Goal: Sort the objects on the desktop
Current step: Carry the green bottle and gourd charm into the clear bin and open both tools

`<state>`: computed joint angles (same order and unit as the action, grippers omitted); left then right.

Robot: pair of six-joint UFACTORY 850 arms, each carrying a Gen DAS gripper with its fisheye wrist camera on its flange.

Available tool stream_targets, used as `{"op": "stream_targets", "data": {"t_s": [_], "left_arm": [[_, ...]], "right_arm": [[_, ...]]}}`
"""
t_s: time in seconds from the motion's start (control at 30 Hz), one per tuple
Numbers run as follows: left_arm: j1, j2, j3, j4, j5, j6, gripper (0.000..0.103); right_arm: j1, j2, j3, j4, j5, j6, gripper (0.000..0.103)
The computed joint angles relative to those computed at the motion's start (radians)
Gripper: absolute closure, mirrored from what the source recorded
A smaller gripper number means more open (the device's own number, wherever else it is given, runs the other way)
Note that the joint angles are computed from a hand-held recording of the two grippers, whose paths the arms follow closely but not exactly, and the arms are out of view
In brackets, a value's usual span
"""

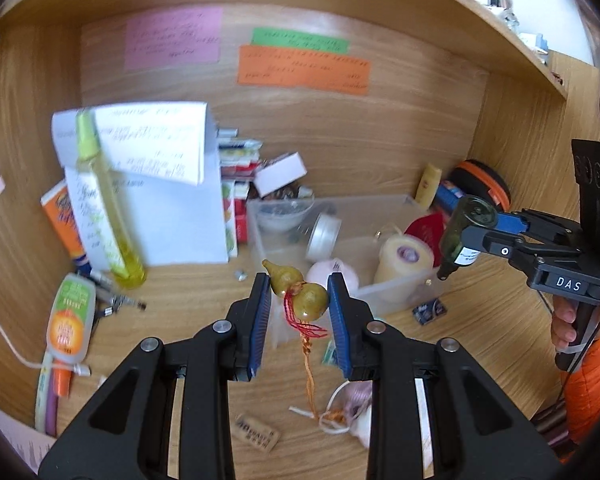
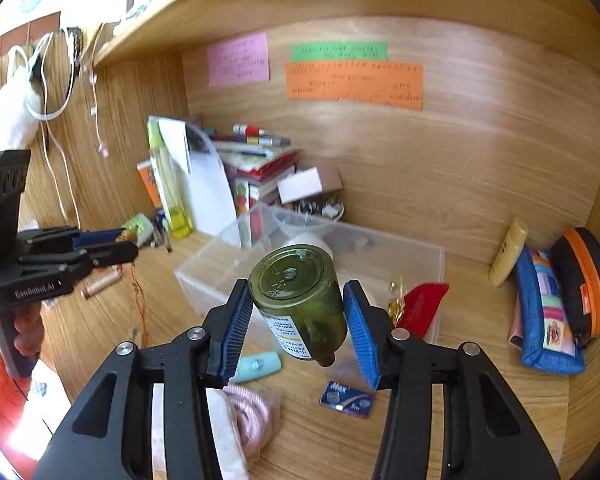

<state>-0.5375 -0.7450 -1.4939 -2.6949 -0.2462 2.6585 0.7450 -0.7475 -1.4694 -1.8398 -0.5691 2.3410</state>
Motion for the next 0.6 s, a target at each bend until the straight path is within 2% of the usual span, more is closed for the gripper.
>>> {"op": "stream_targets", "data": {"t_s": [0.13,0.3,0.47,0.6], "left_arm": [[-0.002,-0.018,-0.046,0.071,0.005,-0.072,0.074],[-0.003,-0.059,-0.119,0.193,0.030,-0.187,0.074],[-0.003,-0.113,-0.200,0.380,0.058,-0.372,0.074],[-0.001,-0.164,-0.271,0.615,0.089,-0.608,0.074]], "right_arm": [[-0.010,0.010,0.007,-0.067,0.001,0.071,0.060],[-0.037,-0.003,-0.013,-0.170,0.049,0.183,0.060],[-0.063,-0.036,-0.055,-0.239,0.102,0.266,0.059],[-0.074,-0.062,-0.085,-0.277,0.124,0.305,0.059]]}}
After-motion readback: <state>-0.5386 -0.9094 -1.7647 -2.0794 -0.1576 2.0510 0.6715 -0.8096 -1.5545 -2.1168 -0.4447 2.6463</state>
